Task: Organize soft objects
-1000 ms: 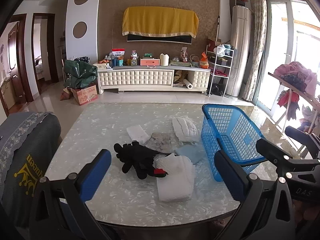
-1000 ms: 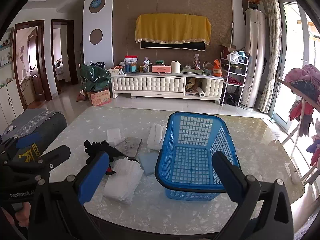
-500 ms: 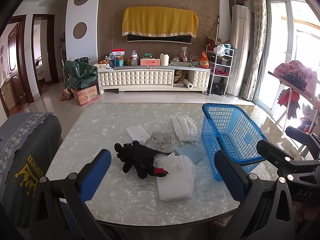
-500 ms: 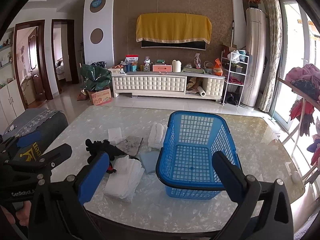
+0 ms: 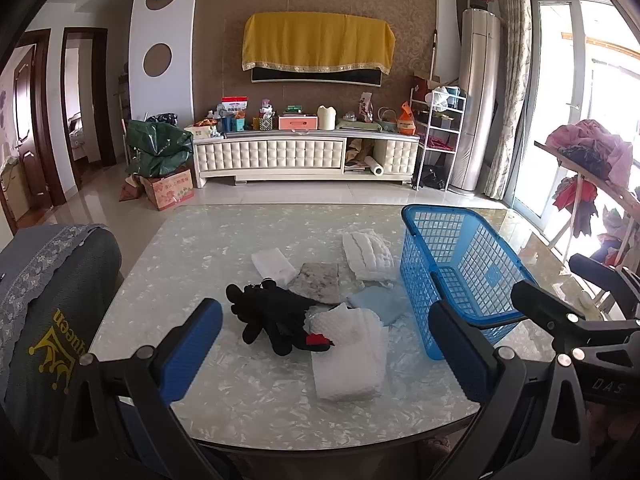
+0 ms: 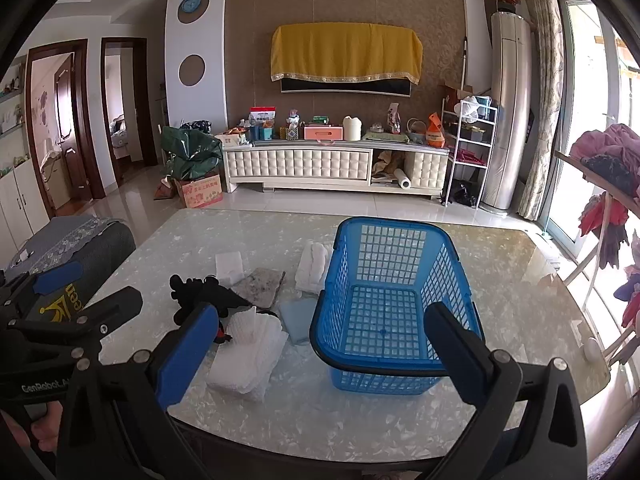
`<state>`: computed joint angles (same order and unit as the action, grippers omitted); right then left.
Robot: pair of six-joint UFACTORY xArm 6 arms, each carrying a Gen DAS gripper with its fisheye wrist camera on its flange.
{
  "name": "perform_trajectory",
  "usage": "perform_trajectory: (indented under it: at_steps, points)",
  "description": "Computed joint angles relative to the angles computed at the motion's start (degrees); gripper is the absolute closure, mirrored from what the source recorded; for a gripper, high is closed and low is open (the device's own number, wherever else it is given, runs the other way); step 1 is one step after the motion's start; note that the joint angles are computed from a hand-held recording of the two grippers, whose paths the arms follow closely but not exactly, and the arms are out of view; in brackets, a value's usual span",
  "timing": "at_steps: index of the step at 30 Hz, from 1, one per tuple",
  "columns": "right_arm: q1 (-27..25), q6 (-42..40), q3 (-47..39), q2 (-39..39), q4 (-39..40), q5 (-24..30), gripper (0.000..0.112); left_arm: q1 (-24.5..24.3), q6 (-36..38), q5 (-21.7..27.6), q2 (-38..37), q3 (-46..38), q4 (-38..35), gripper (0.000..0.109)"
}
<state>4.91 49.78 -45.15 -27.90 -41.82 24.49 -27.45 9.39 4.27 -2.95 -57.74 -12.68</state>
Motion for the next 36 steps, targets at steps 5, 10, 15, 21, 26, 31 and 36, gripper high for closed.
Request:
perform_trajectory:
  at_steps: [5, 10, 15, 21, 26, 31, 36]
  points:
    - [0.1, -0.3, 0.0, 0.0, 0.6, 0.1, 0.009, 0.0, 0.7, 0.0, -0.3, 0.3, -0.7, 0.006]
    - [0.1, -0.6, 0.0, -0.1, 1.0, 0.3, 0.009, -0.1, 0.9, 0.3, -0.5, 0.5, -0.8, 0.006]
    - [0.1, -0.6, 0.1, -0.3, 1.1, 0.5, 0.009, -0.2, 1.0, 0.6, -0.7, 0.5, -0.9, 0.006]
    - [0.2, -0.6, 0.2, -0.5, 1.1, 0.6, 0.009, -0.1, 0.6, 0.6, -0.7, 0.4, -0.3, 0.006]
    - [0.1, -1.0, 0.3, -0.6, 1.5, 0.5, 0.009, -0.1, 0.5, 0.5, -0.7, 0.5, -0.2, 0.006]
    - [0.1, -1.0, 0.4, -0.6, 1.5, 0.3, 0.009, -0.1, 0.8, 0.8, -0.8, 0.4, -0.6, 0.006]
    - [-0.2, -1.2, 0.5, -0.6, 1.7, 0.3, 0.009, -0.3, 0.7, 1.2, -0.5, -0.2, -0.5, 0.006]
